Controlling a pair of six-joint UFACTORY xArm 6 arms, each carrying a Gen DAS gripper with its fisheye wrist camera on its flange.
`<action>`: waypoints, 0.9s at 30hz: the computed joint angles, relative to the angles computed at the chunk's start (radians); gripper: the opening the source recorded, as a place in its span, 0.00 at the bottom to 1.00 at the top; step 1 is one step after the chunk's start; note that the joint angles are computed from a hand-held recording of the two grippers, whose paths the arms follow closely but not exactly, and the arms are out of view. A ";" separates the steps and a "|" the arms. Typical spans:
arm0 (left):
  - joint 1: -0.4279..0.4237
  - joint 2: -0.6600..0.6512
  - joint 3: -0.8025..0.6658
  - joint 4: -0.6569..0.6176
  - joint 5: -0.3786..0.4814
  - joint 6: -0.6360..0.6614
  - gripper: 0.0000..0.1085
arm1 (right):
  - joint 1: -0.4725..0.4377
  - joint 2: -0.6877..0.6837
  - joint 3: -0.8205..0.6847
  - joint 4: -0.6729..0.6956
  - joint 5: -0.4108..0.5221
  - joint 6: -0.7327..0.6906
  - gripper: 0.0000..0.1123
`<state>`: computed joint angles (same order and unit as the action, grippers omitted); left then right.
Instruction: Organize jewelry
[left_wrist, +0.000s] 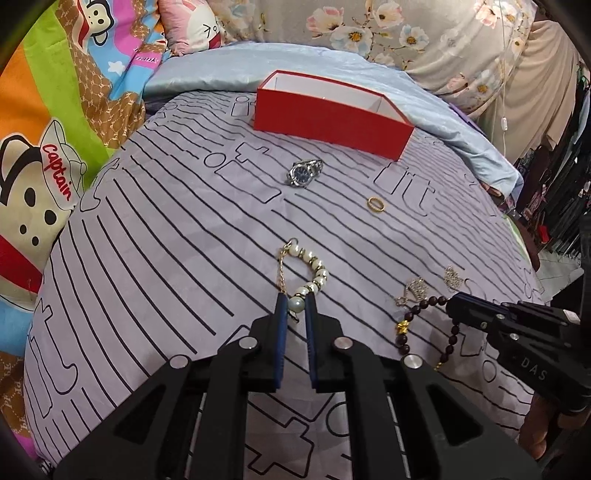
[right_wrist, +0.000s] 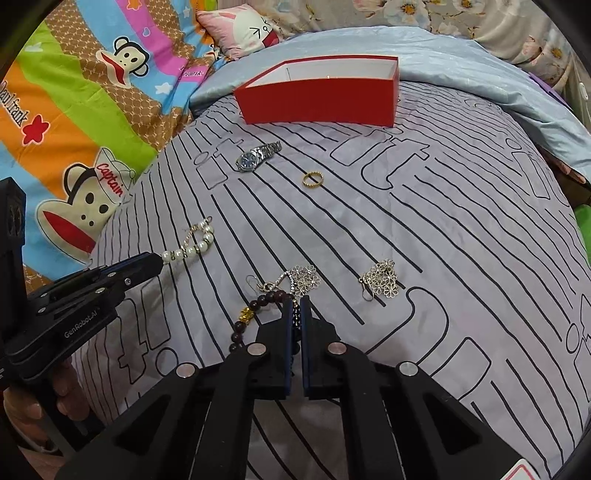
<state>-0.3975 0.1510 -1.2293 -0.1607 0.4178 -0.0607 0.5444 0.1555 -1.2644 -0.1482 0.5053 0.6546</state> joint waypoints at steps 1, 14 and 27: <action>-0.001 -0.002 -0.002 0.001 -0.002 0.002 0.08 | 0.000 -0.004 -0.001 -0.009 -0.001 0.004 0.03; 0.001 -0.028 -0.052 -0.039 -0.005 0.043 0.08 | -0.005 -0.024 -0.039 -0.026 -0.015 -0.006 0.03; 0.020 0.037 -0.195 0.021 0.002 0.010 0.08 | -0.040 0.020 -0.170 -0.070 -0.004 -0.033 0.03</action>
